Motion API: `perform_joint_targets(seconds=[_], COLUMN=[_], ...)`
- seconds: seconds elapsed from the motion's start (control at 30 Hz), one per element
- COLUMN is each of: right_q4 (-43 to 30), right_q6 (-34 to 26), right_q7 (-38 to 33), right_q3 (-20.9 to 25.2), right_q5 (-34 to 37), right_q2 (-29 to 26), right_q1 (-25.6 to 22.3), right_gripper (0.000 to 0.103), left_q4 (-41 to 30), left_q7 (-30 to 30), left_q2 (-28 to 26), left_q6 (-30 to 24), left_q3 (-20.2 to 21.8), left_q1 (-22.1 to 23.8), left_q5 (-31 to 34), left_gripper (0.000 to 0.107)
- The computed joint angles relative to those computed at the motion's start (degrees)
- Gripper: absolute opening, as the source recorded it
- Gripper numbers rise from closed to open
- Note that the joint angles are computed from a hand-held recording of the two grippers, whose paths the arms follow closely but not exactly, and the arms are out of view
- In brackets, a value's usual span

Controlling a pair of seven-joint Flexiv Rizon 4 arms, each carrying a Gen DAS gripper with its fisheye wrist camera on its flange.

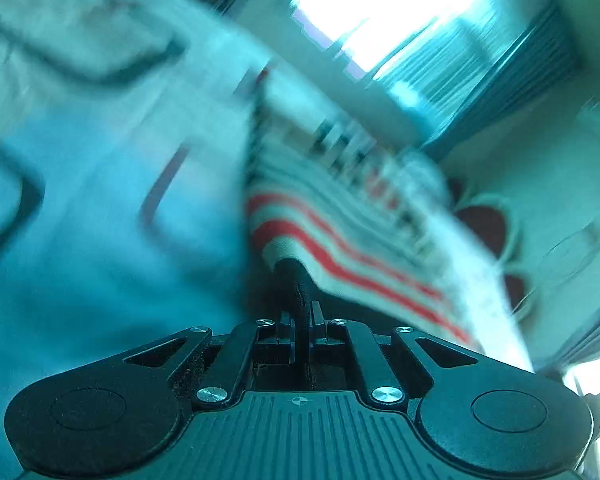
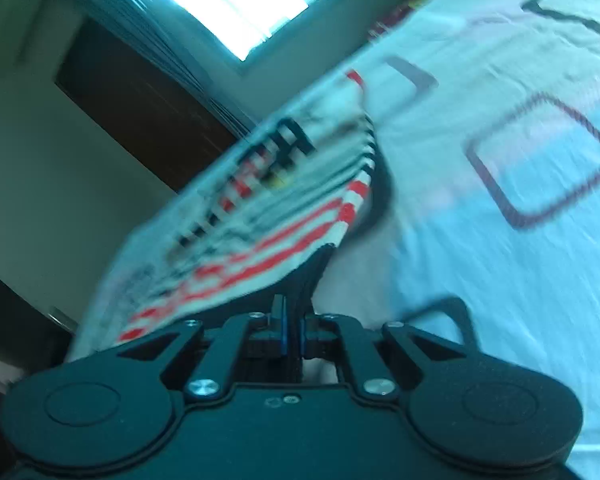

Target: Fold small clothes

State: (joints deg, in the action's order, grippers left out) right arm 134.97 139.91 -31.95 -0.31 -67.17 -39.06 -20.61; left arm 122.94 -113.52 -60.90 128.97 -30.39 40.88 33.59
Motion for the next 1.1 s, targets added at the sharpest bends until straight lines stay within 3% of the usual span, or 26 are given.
perform_joint_targets(seconds=[0.03,0.23,0.47,0.73,0.93,1.1], right_q4=[-0.3,0.2,0.8,-3.8,-13.9,-26.5], right_q6=[0.5,1.4,3.4,4.5,4.1,3.2], right_q7=[0.1,0.6,0.4,0.6,7.8,17.5], right_q3=[1.1,0.4,0.8,1.1,1.1,0.1], right_q5=[0.4,1.5,2.8,4.9,4.0,0.6], right_q2=[-1.2,-0.7,-0.2,1.6,-0.3,-4.1], right_q1=[-1.0,0.1,0.5,2.5,3.9,5.5], right_gripper=[0.006,0.006,0.006,0.006,0.006,0.006], left_q4=[-0.2,-1.3,0.1,-5.3,-13.7,-24.1], left_q7=[-0.2,-2.1,-4.3,-10.7,-16.4,-16.2], left_q2=[-1.1,-1.0,-1.2,2.6,4.1,1.3], left_q6=[1.8,0.7,5.3,6.2,0.7,-8.9], left_q3=[0.1,-0.5,0.9,-1.3,-4.0,-11.1], left_q1=[-0.1,-0.1,-0.8,-1.7,-1.9,-0.4], left_q5=[0.2,0.4,2.0,5.6,7.6,10.5], left_gripper=[0.005,0.005,0.005,0.005,0.005,0.005])
